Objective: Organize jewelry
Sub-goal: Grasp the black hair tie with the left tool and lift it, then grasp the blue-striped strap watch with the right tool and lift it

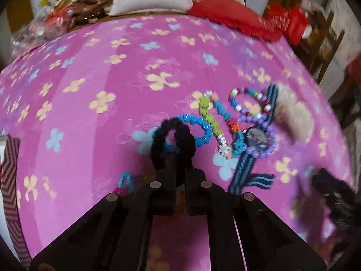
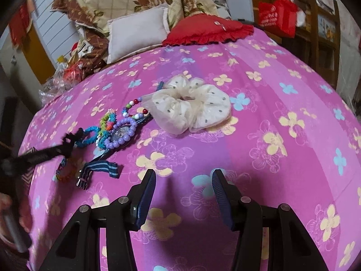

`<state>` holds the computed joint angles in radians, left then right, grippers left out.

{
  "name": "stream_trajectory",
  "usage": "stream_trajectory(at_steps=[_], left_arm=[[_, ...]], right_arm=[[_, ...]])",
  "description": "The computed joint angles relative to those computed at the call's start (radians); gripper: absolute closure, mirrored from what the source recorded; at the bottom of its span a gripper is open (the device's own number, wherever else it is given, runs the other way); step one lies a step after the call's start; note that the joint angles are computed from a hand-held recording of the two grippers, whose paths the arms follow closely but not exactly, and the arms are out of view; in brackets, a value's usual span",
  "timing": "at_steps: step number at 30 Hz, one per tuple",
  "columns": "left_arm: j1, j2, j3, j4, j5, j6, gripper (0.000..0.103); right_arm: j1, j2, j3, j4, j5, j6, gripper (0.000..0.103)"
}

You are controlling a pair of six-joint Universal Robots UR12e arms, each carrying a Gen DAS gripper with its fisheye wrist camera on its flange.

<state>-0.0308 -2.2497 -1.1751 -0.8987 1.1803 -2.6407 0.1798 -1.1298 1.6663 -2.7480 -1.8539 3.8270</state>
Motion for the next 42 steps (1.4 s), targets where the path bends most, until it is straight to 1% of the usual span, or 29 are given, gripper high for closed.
stream_trajectory(at_steps=[3, 4, 6, 8, 10, 12, 14, 16, 17, 20, 21, 22, 24, 25, 26, 27, 29, 33, 34, 35, 36, 37, 38, 39, 40, 42], left_arm=[[0.044, 0.053, -0.050, 0.009, -0.089, -0.003, 0.098], [0.054, 0.066, -0.065, 0.015, -0.108, 0.000, 0.098], [0.090, 0.106, -0.108, 0.020, -0.166, 0.010, 0.098], [0.115, 0.134, -0.139, 0.028, -0.198, 0.022, 0.098], [0.140, 0.159, -0.172, 0.051, -0.223, 0.030, 0.098], [0.159, 0.170, -0.193, 0.064, -0.236, 0.038, 0.098], [0.177, 0.178, -0.217, 0.095, -0.239, 0.050, 0.098], [0.191, 0.179, -0.234, 0.135, -0.232, 0.061, 0.098], [0.197, 0.177, -0.234, 0.133, -0.237, 0.067, 0.098], [0.220, 0.161, -0.217, 0.100, -0.266, 0.087, 0.098], [0.228, 0.155, -0.214, 0.104, -0.275, 0.091, 0.098], [0.233, 0.150, -0.212, 0.110, -0.278, 0.090, 0.098], [0.249, 0.137, -0.210, 0.144, -0.286, 0.073, 0.098], [0.257, 0.131, -0.207, 0.153, -0.290, 0.058, 0.098], [0.261, 0.124, -0.198, 0.147, -0.292, 0.048, 0.098], [0.267, 0.114, -0.181, 0.128, -0.292, 0.040, 0.098], [0.278, 0.101, -0.161, 0.117, -0.303, 0.022, 0.098], [0.297, 0.079, -0.128, 0.099, -0.316, -0.018, 0.098], [0.300, 0.075, -0.122, 0.090, -0.315, -0.024, 0.098], [0.301, 0.073, -0.119, 0.085, -0.312, -0.029, 0.098], [0.303, 0.072, -0.118, 0.084, -0.309, -0.033, 0.098], [0.304, 0.072, -0.118, 0.087, -0.308, -0.036, 0.098], [0.306, 0.073, -0.121, 0.093, -0.307, -0.039, 0.098], [0.308, 0.074, -0.122, 0.098, -0.308, -0.041, 0.098], [0.311, 0.073, -0.122, 0.100, -0.313, -0.045, 0.098], [0.315, 0.074, -0.122, 0.104, -0.322, -0.053, 0.098]], right_arm=[[0.008, 0.008, -0.012, 0.013, -0.007, -0.027, 0.053], [0.011, 0.011, -0.016, 0.018, -0.006, -0.035, 0.053], [0.017, 0.016, -0.025, 0.034, -0.012, -0.046, 0.053], [0.026, 0.021, -0.032, 0.045, -0.012, -0.053, 0.053], [0.037, 0.024, -0.034, 0.054, 0.003, -0.052, 0.053], [0.047, 0.025, -0.031, 0.046, 0.021, -0.045, 0.053], [0.059, 0.028, -0.032, 0.031, 0.047, -0.043, 0.053], [0.068, 0.035, -0.046, 0.029, 0.064, -0.032, 0.053], [0.068, 0.041, -0.058, 0.032, 0.078, -0.020, 0.053], [0.073, 0.055, -0.097, 0.058, 0.079, 0.015, 0.053], [0.071, 0.060, -0.109, 0.058, 0.087, 0.035, 0.053], [0.065, 0.067, -0.122, 0.056, 0.112, 0.065, 0.053], [0.055, 0.080, -0.150, 0.070, 0.144, 0.123, 0.053], [0.050, 0.093, -0.175, 0.097, 0.155, 0.156, 0.053], [0.050, 0.100, -0.190, 0.116, 0.155, 0.167, 0.053], [0.050, 0.112, -0.213, 0.148, 0.151, 0.178, 0.053], [0.054, 0.138, -0.260, 0.206, 0.132, 0.189, 0.053], [0.058, 0.171, -0.314, 0.268, 0.116, 0.210, 0.053], [0.059, 0.180, -0.328, 0.282, 0.106, 0.219, 0.053], [0.063, 0.186, -0.342, 0.296, 0.079, 0.217, 0.053], [0.065, 0.198, -0.366, 0.331, 0.060, 0.213, 0.053], [0.067, 0.204, -0.380, 0.346, 0.042, 0.212, 0.062], [0.067, 0.207, -0.385, 0.356, 0.037, 0.208, 0.078], [0.068, 0.211, -0.397, 0.379, 0.029, 0.202, 0.085], [0.065, 0.208, -0.393, 0.375, 0.053, 0.195, 0.096], [0.063, 0.191, -0.375, 0.364, 0.074, 0.193, 0.096]])
